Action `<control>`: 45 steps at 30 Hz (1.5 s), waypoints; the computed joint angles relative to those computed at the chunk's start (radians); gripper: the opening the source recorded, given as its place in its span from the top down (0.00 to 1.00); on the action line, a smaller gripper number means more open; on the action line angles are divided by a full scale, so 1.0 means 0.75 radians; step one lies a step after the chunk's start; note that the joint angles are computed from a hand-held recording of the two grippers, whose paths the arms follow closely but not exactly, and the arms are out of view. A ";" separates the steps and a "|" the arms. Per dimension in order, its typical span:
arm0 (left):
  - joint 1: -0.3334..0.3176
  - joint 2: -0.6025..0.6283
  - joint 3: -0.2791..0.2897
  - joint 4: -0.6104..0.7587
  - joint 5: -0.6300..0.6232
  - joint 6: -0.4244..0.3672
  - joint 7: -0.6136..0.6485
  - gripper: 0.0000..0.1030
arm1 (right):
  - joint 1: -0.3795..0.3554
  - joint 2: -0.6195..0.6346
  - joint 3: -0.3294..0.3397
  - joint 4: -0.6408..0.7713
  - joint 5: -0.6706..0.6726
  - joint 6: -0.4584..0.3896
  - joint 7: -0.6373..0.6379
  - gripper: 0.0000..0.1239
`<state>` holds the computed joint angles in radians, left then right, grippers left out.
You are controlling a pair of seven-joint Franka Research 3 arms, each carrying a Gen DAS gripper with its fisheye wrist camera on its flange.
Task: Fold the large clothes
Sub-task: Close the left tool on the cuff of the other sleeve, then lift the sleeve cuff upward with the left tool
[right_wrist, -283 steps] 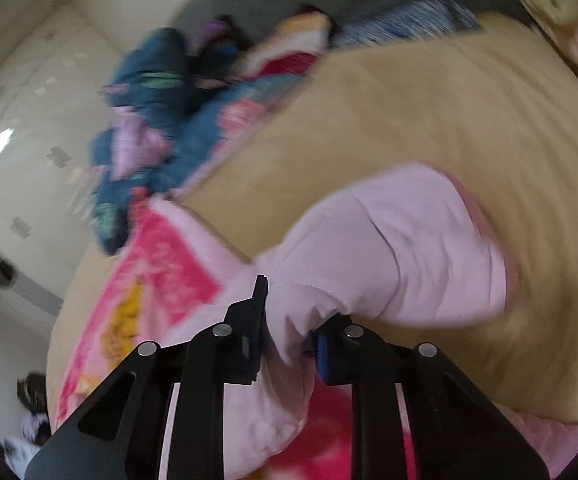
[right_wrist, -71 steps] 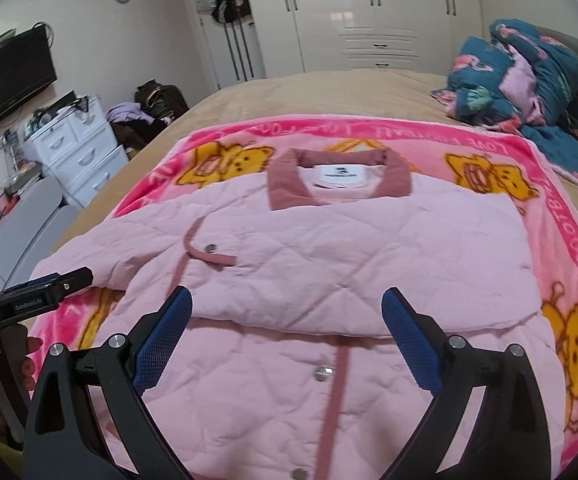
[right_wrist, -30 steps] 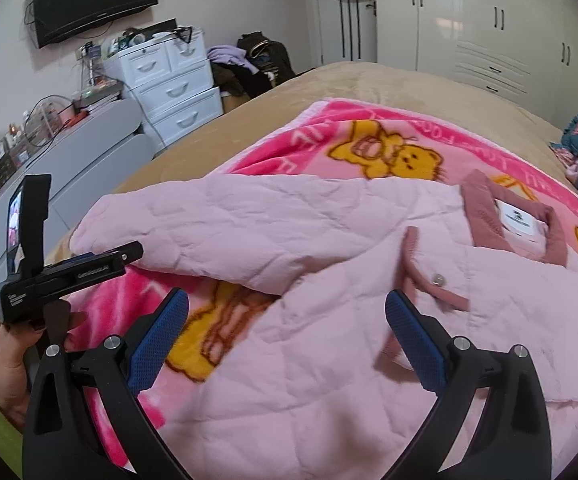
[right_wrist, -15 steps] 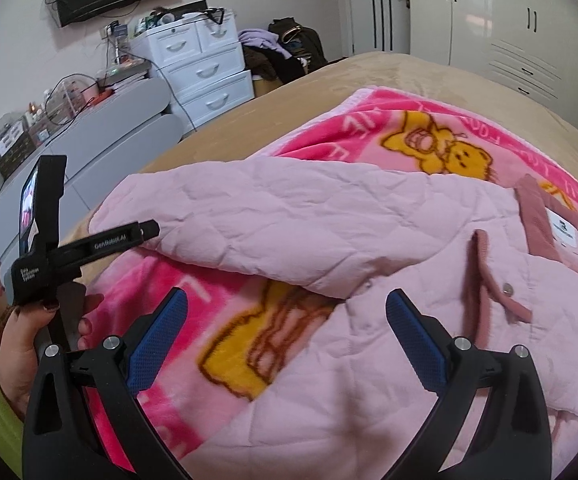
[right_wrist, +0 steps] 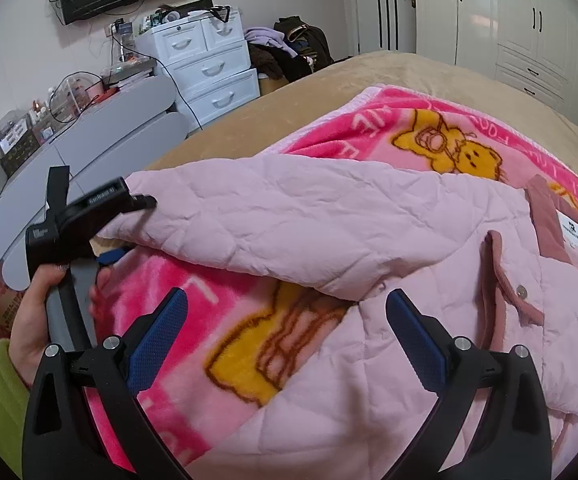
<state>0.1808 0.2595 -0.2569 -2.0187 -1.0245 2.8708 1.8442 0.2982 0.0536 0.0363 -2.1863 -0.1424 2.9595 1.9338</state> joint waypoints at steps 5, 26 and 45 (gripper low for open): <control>0.011 0.046 -0.020 0.042 0.051 0.122 -0.038 0.09 | -0.014 -0.025 -0.011 -0.037 -0.020 0.009 0.045 0.20; 0.259 -0.137 -0.398 0.068 -0.726 0.388 0.918 0.88 | -0.159 -0.226 0.038 -0.256 0.042 0.061 0.086 0.20; -0.106 -0.378 -0.179 0.069 -0.747 0.372 1.021 0.89 | -0.265 -0.595 0.057 -0.565 0.383 0.109 -0.077 0.20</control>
<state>0.1013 -0.0239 -0.3911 -1.9668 -1.5851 3.1495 2.6099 0.0996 -0.3924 0.0791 -2.6098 0.1448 3.0409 1.8763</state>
